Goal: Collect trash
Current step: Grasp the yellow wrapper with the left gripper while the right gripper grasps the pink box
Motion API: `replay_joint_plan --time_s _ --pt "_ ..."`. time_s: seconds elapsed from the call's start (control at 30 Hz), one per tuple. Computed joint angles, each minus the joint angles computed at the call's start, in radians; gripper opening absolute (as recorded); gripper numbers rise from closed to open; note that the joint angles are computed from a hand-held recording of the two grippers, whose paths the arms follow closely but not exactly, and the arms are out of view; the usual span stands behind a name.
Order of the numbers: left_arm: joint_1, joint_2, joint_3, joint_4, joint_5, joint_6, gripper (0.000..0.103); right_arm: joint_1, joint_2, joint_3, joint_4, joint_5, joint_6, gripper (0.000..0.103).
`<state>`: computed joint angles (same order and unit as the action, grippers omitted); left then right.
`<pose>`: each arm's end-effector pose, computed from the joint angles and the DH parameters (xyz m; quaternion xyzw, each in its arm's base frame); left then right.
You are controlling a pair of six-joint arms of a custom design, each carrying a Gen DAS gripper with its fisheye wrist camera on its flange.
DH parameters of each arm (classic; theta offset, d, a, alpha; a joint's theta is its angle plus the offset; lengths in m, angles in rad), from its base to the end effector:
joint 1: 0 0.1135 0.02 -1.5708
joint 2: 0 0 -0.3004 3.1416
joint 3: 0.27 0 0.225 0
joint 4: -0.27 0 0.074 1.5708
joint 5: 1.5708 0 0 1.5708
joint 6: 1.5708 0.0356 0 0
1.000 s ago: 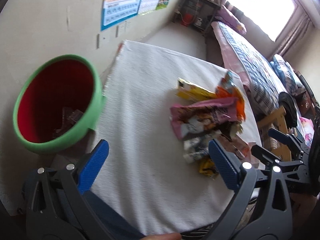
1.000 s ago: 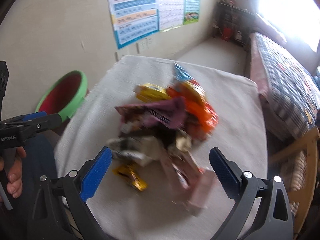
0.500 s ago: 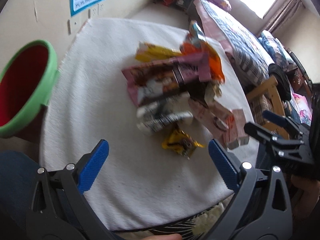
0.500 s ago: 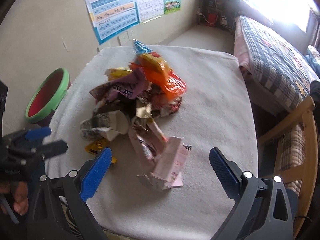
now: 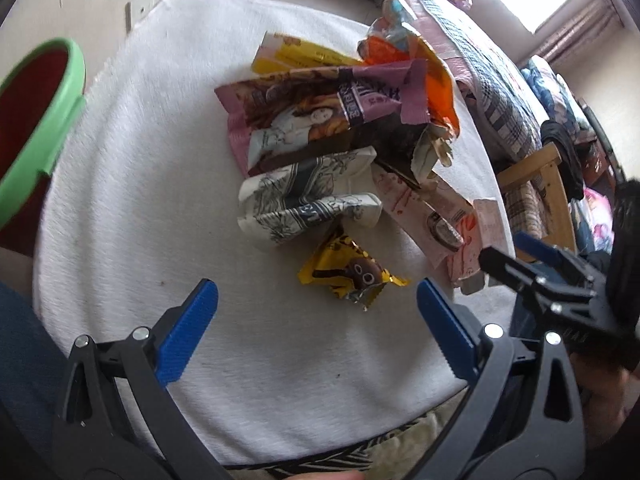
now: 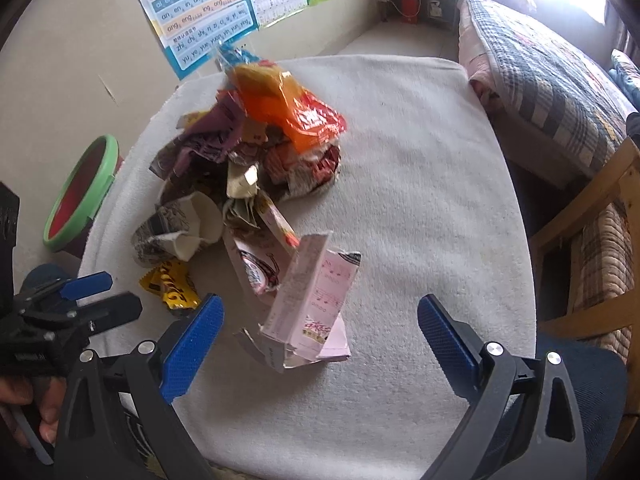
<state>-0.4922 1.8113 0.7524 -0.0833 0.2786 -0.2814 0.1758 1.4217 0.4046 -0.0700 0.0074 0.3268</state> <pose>0.2554 -0.1481 0.1472 0.1312 0.9592 -0.2051 0.1439 0.1885 0.0332 0.1607 0.0741 0.9681 0.0561 0.2329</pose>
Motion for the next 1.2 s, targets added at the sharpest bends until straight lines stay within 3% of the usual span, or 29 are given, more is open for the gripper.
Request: replay_joint_plan --time_s 0.23,0.43,0.6,0.67,0.83,0.9,1.2 --pt "-0.026 0.054 0.023 0.011 0.024 -0.037 0.095 -0.008 0.043 -0.026 0.057 -0.022 -0.016 0.088" --pt "-0.044 0.105 0.051 -0.001 0.024 -0.057 0.081 -0.003 0.082 -0.033 0.095 -0.051 -0.020 0.072" --pt "-0.038 0.120 0.060 0.006 0.024 -0.066 0.079 -0.020 0.119 -0.043 0.126 -0.080 -0.025 0.064" --pt "-0.039 0.120 0.061 0.009 0.017 -0.073 0.074 -0.012 0.132 -0.044 0.135 -0.076 -0.026 0.062" --pt "-0.045 0.121 0.066 0.001 0.009 -0.069 0.044 -0.030 0.124 -0.051 0.142 -0.093 -0.023 0.054" --pt "-0.046 0.118 0.058 0.006 0.008 -0.068 0.037 -0.044 0.120 -0.055 0.142 -0.105 -0.022 0.053" --pt "-0.057 0.095 0.042 -0.002 0.011 -0.048 0.019 -0.054 0.071 -0.053 0.095 -0.114 -0.026 0.050"
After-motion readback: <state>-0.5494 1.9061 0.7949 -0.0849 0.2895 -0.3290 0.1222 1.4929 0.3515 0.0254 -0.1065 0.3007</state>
